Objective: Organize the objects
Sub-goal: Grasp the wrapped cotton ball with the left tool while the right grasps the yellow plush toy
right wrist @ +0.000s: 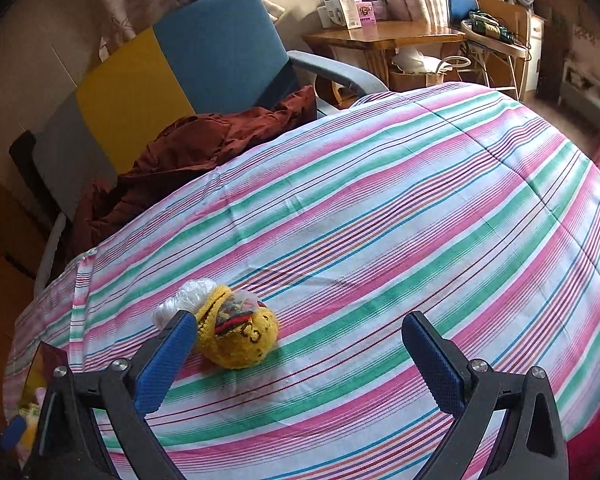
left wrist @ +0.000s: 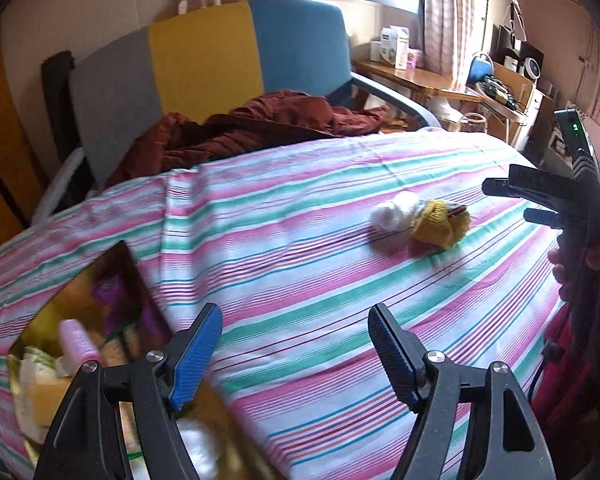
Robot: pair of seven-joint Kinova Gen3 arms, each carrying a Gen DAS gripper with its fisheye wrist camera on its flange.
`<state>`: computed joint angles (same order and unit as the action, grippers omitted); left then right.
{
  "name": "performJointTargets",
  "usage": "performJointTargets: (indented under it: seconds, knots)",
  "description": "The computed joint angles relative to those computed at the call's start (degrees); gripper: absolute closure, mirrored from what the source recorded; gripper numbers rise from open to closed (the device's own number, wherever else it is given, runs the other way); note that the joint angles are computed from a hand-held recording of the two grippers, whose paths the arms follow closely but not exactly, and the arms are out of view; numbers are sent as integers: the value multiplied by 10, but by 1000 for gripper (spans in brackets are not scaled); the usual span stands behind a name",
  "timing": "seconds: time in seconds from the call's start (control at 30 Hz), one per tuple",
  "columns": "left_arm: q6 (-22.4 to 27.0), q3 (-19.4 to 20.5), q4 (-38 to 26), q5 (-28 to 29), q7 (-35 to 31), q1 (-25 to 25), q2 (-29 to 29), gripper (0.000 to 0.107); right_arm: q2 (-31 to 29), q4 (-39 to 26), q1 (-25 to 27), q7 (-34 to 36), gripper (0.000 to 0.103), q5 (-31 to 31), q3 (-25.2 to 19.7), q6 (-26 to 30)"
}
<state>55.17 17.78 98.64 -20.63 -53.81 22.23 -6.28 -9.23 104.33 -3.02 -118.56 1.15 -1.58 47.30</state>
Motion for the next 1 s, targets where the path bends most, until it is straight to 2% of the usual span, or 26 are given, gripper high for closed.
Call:
performJointTargets:
  seconds: [0.37,0.57,0.87,0.97,1.0]
  knots:
    - [-25,-39,-71,82,-62,27,111,31,-4,7,15,16,0,-51,27,-4]
    - [-27,-64,-130,61,-74,51,173,34,-1,10,26,38,0,-98,46,-2]
    - [-14,-83,-241,79,-175,80,272,40,9,7,33,74,0,-138,53,11]
    - [9,-88,-279,101,-201,80,308,50,12,7,36,79,0,-142,53,13]
    - [15,-87,-287,118,-211,73,319,58,14,6,36,81,0,-144,53,13]
